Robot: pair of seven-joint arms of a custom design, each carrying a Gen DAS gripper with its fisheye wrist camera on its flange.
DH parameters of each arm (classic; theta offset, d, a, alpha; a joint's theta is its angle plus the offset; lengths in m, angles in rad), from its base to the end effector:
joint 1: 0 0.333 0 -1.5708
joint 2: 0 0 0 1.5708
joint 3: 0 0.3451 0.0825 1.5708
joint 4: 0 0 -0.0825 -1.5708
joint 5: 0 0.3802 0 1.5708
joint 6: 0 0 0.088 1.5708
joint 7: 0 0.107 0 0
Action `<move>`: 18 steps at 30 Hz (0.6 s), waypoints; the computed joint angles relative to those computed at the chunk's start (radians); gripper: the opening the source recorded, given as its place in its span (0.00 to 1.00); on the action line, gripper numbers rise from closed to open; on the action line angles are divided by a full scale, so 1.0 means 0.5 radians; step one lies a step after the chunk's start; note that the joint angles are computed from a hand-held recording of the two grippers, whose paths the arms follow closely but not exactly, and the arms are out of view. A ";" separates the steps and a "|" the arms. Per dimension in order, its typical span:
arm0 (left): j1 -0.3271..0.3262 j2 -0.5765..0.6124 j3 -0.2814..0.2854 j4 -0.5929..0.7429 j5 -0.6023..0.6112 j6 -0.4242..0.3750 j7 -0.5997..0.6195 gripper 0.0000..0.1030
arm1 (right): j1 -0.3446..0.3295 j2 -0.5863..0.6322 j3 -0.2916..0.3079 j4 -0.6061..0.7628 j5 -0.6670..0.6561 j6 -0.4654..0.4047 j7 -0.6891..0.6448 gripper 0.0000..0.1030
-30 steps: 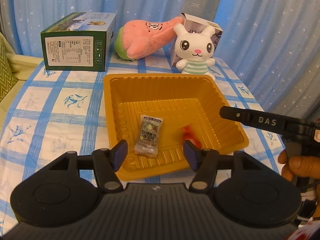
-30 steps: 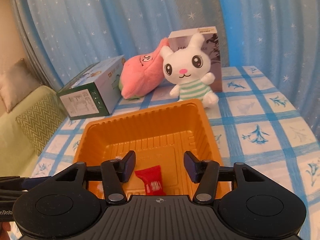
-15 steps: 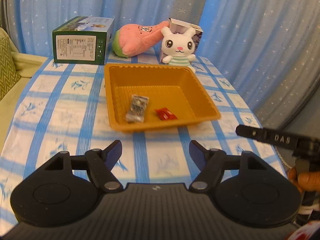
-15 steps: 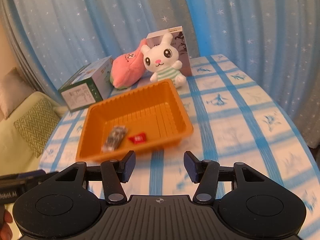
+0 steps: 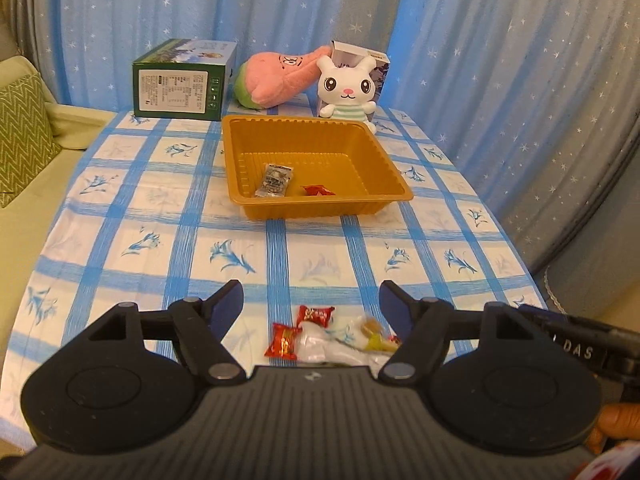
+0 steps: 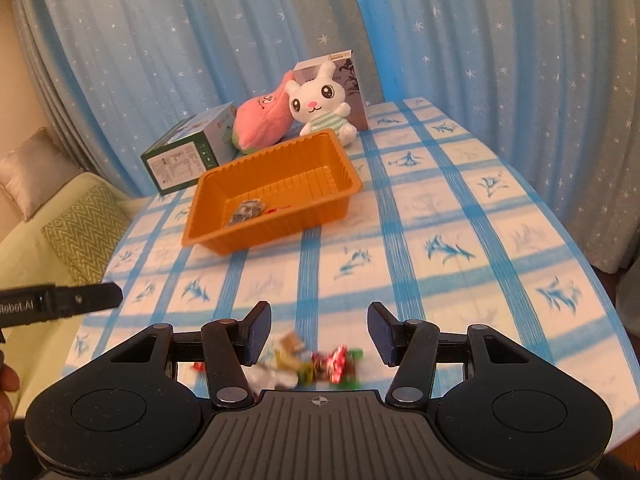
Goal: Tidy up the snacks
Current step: 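Open both tools to release the snacks into the tray and withdraw, then grasp the large red candy packet with the left tool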
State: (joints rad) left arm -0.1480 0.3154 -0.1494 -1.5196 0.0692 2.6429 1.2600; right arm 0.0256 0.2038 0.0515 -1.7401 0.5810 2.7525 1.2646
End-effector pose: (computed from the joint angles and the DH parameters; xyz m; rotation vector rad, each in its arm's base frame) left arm 0.6847 -0.1930 0.6076 -1.8211 1.8321 -0.9740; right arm 0.6704 0.0261 0.5760 -1.5587 1.6735 -0.4178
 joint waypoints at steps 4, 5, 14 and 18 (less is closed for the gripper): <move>-0.013 -0.084 0.006 -0.105 0.026 0.046 -0.033 0.73 | 0.001 -0.121 0.001 -0.154 0.072 0.054 -0.062 0.52; -0.009 -0.100 0.000 -0.127 0.019 0.059 -0.031 0.73 | 0.007 -0.148 -0.005 -0.187 0.082 0.069 -0.070 0.52; 0.037 -0.157 -0.052 -0.263 -0.131 0.127 0.086 0.73 | 0.077 -0.270 -0.072 -0.357 -0.001 0.155 -0.019 0.52; 0.044 -0.177 -0.062 -0.323 -0.183 0.123 0.141 0.73 | 0.092 -0.299 -0.099 -0.410 -0.089 0.166 0.062 0.52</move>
State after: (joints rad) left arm -0.1260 0.2271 -0.1803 -1.6813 -0.0222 2.7043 1.3306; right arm 0.0714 0.0543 0.0021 -1.9450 0.5365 2.8352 1.2956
